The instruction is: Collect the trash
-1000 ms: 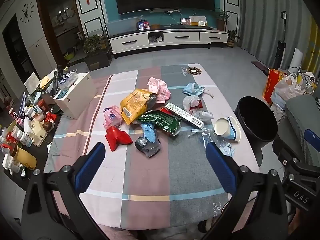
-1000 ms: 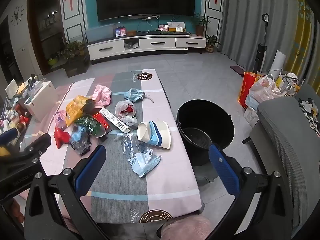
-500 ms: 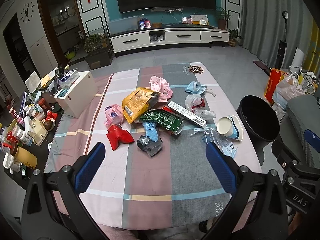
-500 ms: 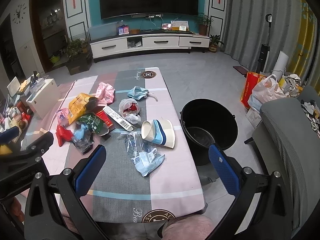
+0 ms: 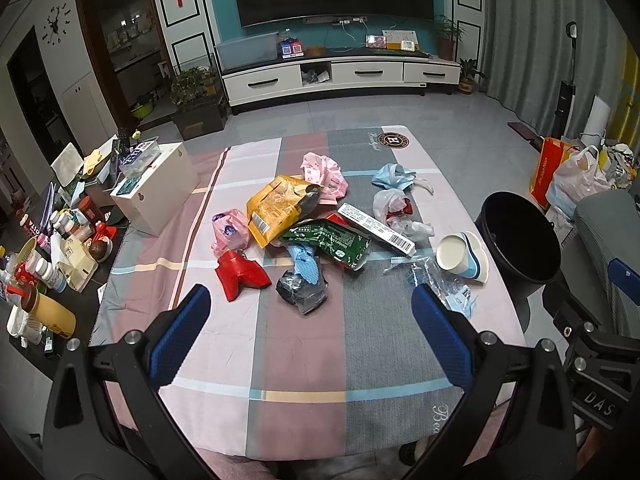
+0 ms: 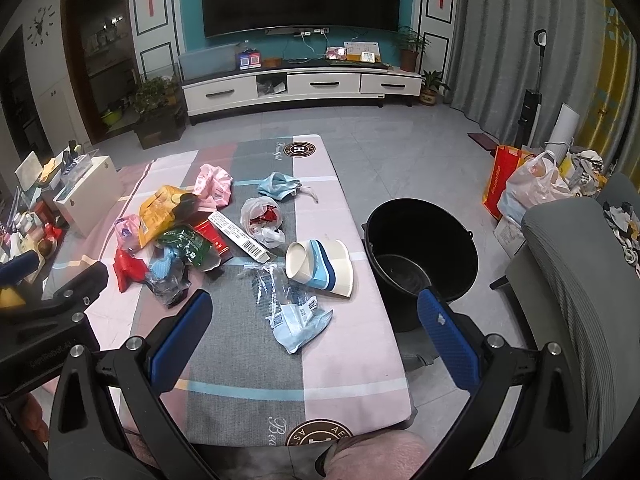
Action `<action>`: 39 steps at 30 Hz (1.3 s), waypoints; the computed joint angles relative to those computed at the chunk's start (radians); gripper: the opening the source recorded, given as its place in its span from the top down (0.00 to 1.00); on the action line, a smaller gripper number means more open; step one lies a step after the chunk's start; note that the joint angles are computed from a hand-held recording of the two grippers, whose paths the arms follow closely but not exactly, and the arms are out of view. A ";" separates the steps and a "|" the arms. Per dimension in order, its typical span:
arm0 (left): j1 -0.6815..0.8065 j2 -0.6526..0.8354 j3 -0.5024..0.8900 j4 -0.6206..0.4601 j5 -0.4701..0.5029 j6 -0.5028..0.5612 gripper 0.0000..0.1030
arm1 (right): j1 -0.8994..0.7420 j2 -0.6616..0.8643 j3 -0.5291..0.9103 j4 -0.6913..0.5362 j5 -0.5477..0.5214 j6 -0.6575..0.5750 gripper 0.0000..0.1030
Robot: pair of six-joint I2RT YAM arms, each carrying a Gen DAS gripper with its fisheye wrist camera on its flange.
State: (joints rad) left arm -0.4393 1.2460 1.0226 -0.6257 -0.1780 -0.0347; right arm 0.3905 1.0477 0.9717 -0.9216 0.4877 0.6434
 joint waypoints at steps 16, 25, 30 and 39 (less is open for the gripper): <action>0.028 -0.005 -0.004 0.000 0.015 0.016 0.03 | 0.010 0.009 0.010 -0.003 -0.001 0.005 0.02; 0.034 -0.004 -0.002 -0.001 0.018 0.021 0.03 | 0.012 0.011 0.011 -0.002 0.000 0.004 0.02; 0.032 -0.005 -0.004 0.000 0.016 0.019 0.03 | 0.016 0.016 0.013 -0.002 0.002 0.010 0.02; 0.036 -0.007 -0.006 0.003 0.017 0.023 0.03 | 0.014 0.015 0.012 -0.002 0.000 0.007 0.02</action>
